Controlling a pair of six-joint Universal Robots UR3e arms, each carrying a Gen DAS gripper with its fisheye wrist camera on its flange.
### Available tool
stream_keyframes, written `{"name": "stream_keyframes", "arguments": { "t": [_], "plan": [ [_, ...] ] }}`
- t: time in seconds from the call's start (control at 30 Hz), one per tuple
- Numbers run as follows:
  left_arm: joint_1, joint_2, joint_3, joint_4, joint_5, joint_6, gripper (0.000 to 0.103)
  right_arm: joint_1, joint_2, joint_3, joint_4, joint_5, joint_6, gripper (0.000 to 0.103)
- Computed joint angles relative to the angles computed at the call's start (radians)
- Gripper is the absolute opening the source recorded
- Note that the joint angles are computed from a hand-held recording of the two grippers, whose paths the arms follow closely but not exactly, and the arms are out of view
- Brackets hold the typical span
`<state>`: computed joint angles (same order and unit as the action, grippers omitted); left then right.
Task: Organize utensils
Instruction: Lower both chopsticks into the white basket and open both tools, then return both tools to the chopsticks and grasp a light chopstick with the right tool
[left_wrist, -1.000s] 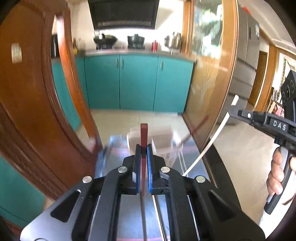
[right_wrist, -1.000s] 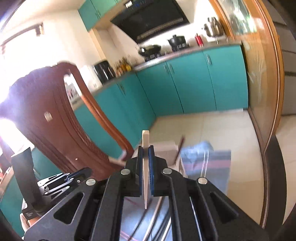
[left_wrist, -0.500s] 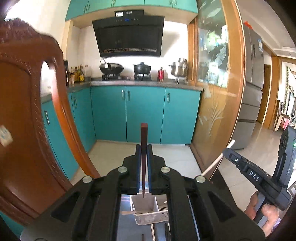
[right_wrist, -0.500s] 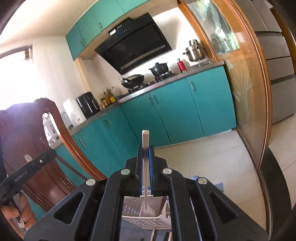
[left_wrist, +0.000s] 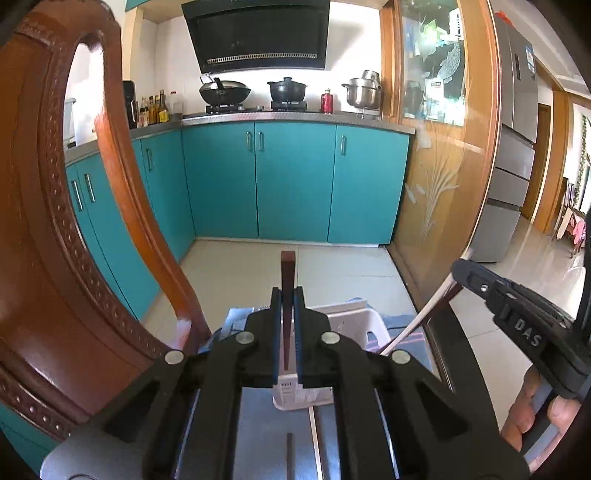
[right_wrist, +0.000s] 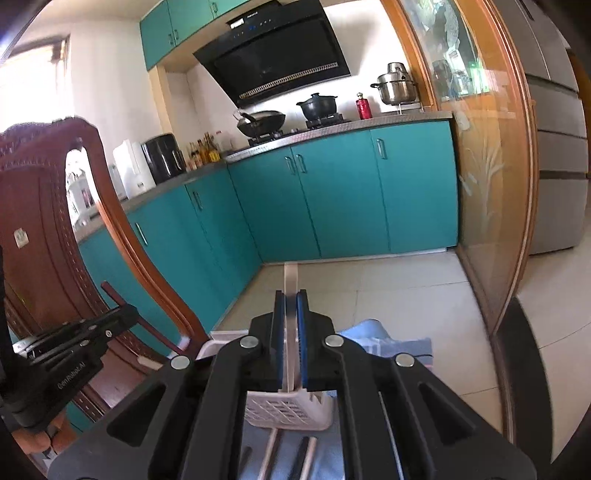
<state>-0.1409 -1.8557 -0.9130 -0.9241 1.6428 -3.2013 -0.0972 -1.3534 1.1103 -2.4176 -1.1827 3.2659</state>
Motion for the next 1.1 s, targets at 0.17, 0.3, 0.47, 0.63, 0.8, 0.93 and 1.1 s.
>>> {"name": "stream_keyframes", "arguments": {
  "t": [0.17,0.3,0.47,0.63,0.8,0.93,1.1],
  "plan": [
    [0.030,0.105,-0.160,0.074,-0.047,-0.005,0.013,-0.080,-0.148,0.155,-0.012,0.096,-0.030,0.032],
    [0.063,0.267,-0.362,0.152,-0.101,-0.034,0.018,-0.284,-0.371,0.534,-0.320,0.368,0.039,0.033],
    [0.111,0.520,-0.685,0.190,-0.169,-0.046,0.018,-0.385,-0.451,0.773,-0.331,0.520,0.036,0.033],
    [0.157,0.549,-0.871,0.090,-0.248,-0.022,0.019,-0.028,-0.167,0.474,0.142,0.073,-0.187,0.033],
    [0.126,0.513,-0.997,0.102,-0.231,-0.018,0.027,0.171,0.045,0.350,0.229,-0.186,-0.165,0.033],
    [0.100,0.508,-1.045,0.117,-0.220,-0.008,0.033,0.203,0.112,0.299,0.264,-0.230,-0.128,0.033],
    [0.089,0.501,-1.082,0.121,-0.227,0.010,0.038,0.179,0.112,0.273,0.304,-0.221,-0.124,0.033]
  ]
}}
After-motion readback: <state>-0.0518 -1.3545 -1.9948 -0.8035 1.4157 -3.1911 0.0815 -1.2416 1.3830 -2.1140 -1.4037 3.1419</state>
